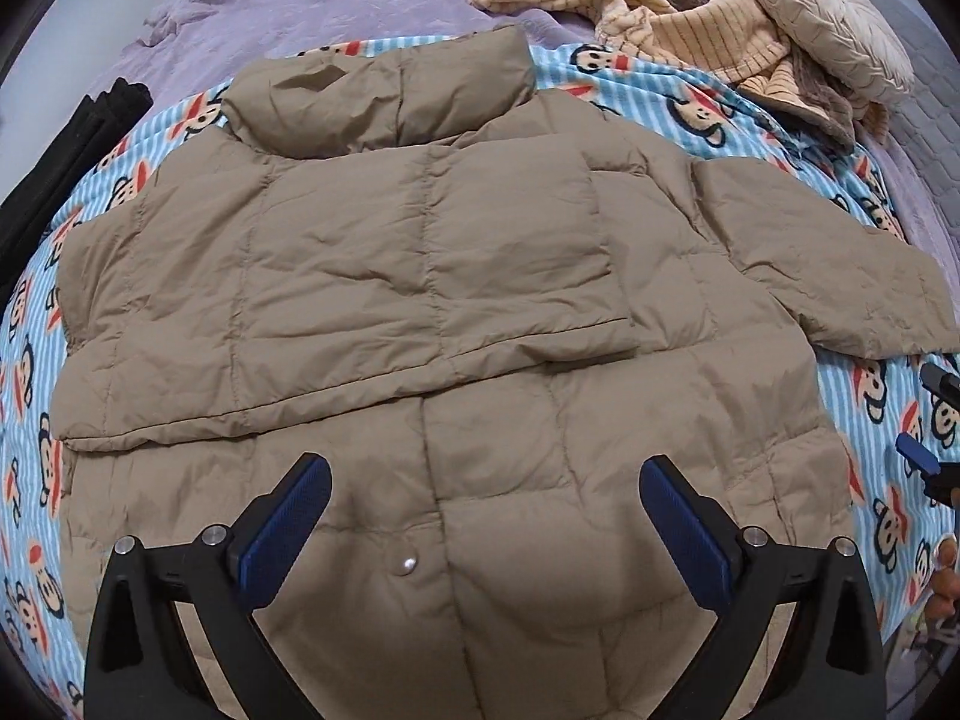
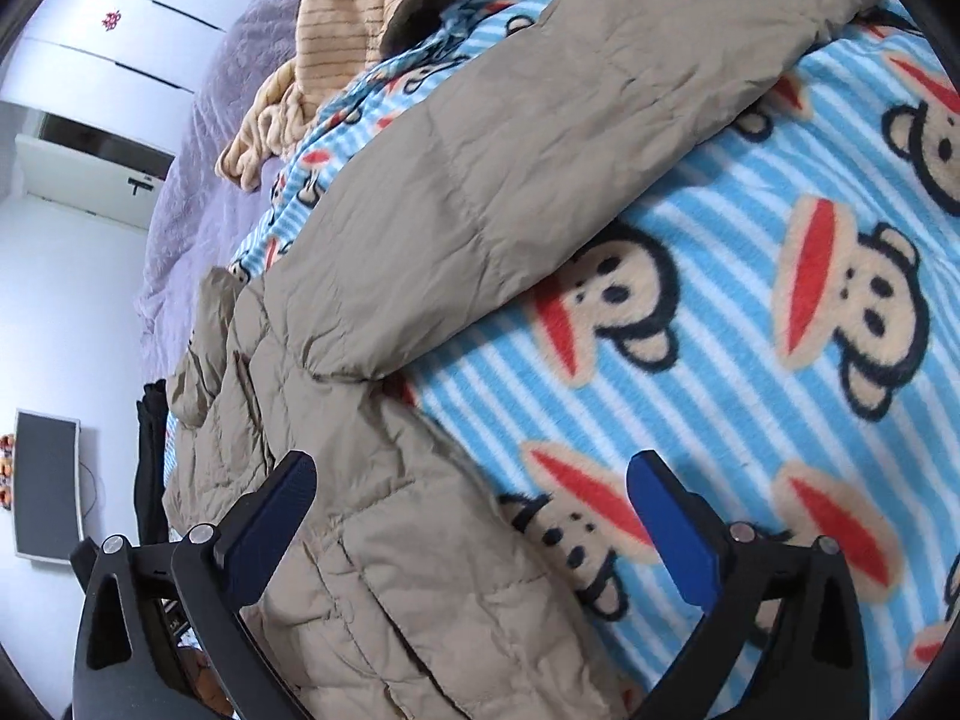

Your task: Fold large clothes

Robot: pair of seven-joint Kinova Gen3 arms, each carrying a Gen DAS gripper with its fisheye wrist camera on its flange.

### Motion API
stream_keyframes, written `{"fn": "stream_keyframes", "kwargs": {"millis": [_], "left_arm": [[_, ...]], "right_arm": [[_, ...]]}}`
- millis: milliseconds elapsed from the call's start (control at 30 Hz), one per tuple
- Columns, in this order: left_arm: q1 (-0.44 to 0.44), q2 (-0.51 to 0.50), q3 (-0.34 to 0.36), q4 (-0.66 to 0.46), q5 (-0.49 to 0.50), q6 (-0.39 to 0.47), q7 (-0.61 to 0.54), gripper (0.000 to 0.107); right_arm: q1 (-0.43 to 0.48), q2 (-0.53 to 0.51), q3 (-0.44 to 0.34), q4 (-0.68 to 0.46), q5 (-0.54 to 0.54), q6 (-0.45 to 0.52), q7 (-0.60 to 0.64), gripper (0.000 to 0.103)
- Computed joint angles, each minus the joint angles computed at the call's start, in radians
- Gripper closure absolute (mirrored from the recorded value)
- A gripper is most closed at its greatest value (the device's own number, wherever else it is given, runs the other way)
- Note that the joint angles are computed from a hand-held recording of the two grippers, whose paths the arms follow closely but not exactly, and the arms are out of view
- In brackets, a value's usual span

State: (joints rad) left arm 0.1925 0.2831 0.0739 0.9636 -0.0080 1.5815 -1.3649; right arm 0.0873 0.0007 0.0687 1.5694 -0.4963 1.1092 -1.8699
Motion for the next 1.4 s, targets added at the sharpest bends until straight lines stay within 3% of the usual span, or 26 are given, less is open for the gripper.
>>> {"fn": "stream_keyframes", "kwargs": {"millis": [200, 500, 667, 733, 800, 867, 900, 1033, 1200, 1400], "left_arm": [[0.040, 0.051, 0.009, -0.084, -0.008, 0.020, 0.016, 0.004], [0.080, 0.107, 0.008, -0.162, -0.009, 0.041, 0.020, 0.004], [0.080, 0.119, 0.002, -0.177, -0.010, 0.039, 0.018, 0.004], [0.072, 0.116, -0.001, -0.176, -0.007, 0.035, 0.015, 0.004], [0.060, 0.112, -0.005, -0.175, -0.003, 0.029, 0.015, 0.004], [0.044, 0.104, -0.011, -0.176, -0.002, 0.023, 0.016, 0.004], [0.035, 0.099, -0.014, -0.177, -0.002, 0.019, 0.017, 0.004], [-0.014, 0.078, -0.028, -0.186, -0.004, -0.011, 0.006, 0.004], [-0.080, 0.053, -0.051, -0.182, -0.022, -0.046, -0.009, 0.004], [-0.162, 0.008, -0.064, -0.095, -0.008, -0.082, -0.026, 0.004]], "right_arm": [[0.091, 0.050, 0.058, -0.054, -0.046, 0.023, 0.039, 0.000], [0.273, 0.170, 0.082, -0.082, -0.293, -0.049, 0.119, 0.000], [0.394, 0.219, -0.008, -0.055, -0.493, -0.113, 0.191, 0.000], [0.397, 0.230, -0.011, -0.042, -0.553, -0.131, 0.202, 0.001], [0.387, 0.244, -0.005, -0.035, -0.598, -0.141, 0.187, 0.013], [0.404, 0.272, -0.022, -0.032, -0.666, -0.126, 0.199, 0.082], [0.415, 0.278, -0.029, -0.024, -0.694, -0.114, 0.212, 0.088], [0.382, 0.260, -0.042, -0.045, -0.689, -0.143, 0.229, 0.090], [0.326, 0.272, -0.097, -0.192, -0.618, -0.106, 0.257, 0.090], [0.086, 0.331, -0.103, -0.470, -0.396, -0.071, 0.216, 0.090]]}}
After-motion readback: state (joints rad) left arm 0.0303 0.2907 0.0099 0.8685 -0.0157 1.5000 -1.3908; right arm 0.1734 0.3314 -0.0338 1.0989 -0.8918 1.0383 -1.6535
